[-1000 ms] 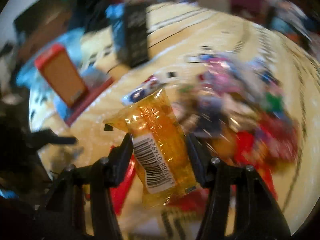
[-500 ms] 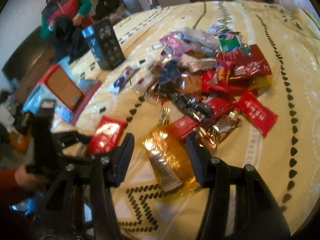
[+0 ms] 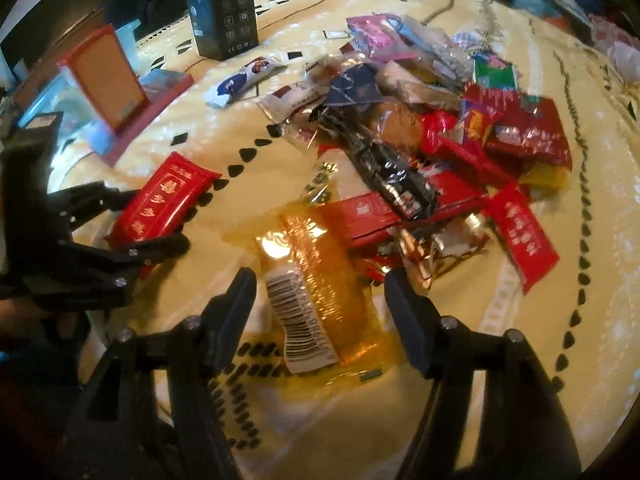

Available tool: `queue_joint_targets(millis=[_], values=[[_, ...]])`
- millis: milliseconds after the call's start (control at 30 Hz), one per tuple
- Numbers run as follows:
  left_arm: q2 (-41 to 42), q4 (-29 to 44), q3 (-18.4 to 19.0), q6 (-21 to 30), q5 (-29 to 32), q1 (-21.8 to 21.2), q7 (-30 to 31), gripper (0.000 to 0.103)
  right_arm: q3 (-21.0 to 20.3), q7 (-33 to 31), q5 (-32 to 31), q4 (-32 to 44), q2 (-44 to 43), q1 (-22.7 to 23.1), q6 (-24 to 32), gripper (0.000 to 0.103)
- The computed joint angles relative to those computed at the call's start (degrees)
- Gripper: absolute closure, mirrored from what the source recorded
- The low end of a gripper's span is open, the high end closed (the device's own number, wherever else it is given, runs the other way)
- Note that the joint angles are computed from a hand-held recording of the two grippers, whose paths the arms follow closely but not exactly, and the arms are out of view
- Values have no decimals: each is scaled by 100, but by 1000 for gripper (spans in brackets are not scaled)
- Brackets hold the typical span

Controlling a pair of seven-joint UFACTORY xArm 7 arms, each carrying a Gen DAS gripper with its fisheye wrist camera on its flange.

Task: Organize snacks
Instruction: 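Grasp the orange wafer packet with the right tool while the left tool grasps the red cake packet, then carry the orange and red packets over the glass bowl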

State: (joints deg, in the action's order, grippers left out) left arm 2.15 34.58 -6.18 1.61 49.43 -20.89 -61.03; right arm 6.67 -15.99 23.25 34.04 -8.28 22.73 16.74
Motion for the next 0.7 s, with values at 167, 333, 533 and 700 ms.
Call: queue_joint_targets(millis=[167,333,533,700], values=[[-121,-147,-72,-112,-476,72,627,49,339,1248,-1330,-111,218,-289,-318,50],[-509,-311,-273,-177,-1070,238,1281,51,93,1356,-659,-465,-148,57,-857,56],[-1281,-397,-561,-235,-1395,639,1649,52,-8,1913,-540,-661,-708,228,-1158,57],[-1971,-491,-185,-262,-2018,384,2282,52,186,2556,-1034,-470,-883,19,-1168,57]])
